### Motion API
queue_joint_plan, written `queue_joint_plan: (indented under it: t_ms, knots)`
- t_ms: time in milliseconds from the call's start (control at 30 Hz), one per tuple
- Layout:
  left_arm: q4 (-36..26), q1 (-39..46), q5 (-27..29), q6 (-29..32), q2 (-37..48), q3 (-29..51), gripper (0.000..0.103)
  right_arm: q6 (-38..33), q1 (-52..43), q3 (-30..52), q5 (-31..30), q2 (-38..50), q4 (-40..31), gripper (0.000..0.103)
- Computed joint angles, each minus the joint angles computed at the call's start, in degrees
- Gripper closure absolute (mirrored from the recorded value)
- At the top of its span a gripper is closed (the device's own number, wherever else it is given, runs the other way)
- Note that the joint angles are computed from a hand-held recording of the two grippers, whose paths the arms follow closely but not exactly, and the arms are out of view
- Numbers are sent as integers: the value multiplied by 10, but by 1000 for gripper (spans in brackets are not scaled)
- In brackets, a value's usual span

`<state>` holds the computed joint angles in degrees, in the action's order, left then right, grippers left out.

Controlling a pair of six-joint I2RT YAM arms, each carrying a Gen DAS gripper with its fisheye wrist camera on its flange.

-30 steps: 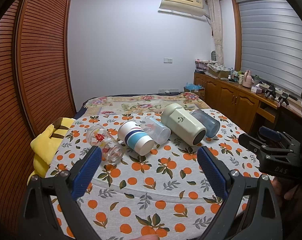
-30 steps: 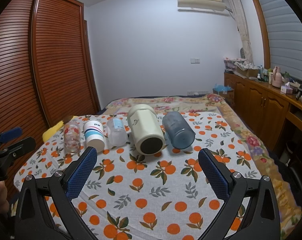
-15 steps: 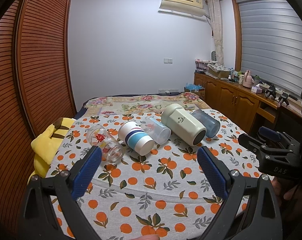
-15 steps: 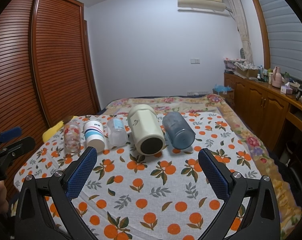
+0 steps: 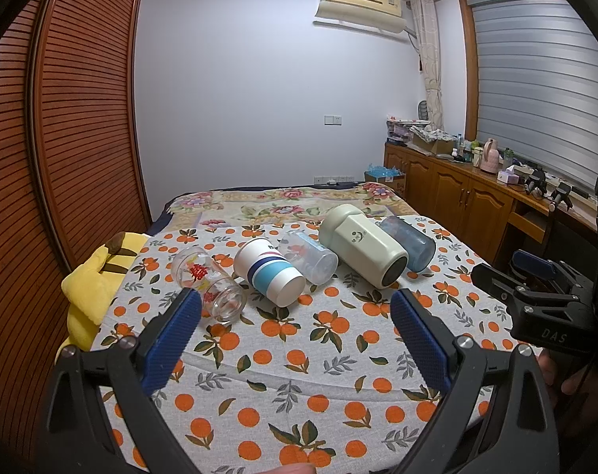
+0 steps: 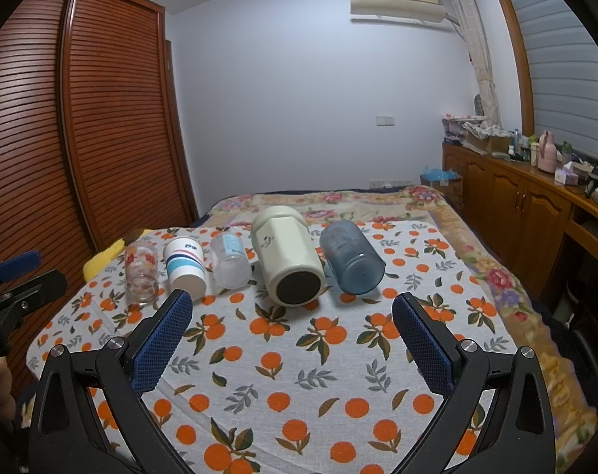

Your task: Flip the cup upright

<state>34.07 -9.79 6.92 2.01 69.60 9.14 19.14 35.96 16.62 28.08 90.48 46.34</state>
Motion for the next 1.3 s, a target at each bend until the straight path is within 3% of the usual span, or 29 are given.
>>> queue_joint_plan:
  t_ms: [200, 433, 700, 933, 1300]
  knots:
    - [-14, 2, 1, 0, -1, 8, 6, 0, -4, -9, -4, -2, 4, 0]
    - [48, 9, 13, 13, 120, 41, 6, -19, -52, 17, -52, 8, -28, 0]
    - [58, -7, 9, 18, 242, 119, 6, -58, -148, 72, -157, 50, -60, 0]
    - [18, -26, 1, 24, 302, 191, 6, -102, -223, 170, -246, 95, -153, 2]
    - [-59, -46, 4, 26, 380, 313, 6, -178, -284, 366, -307, 209, -312, 7]
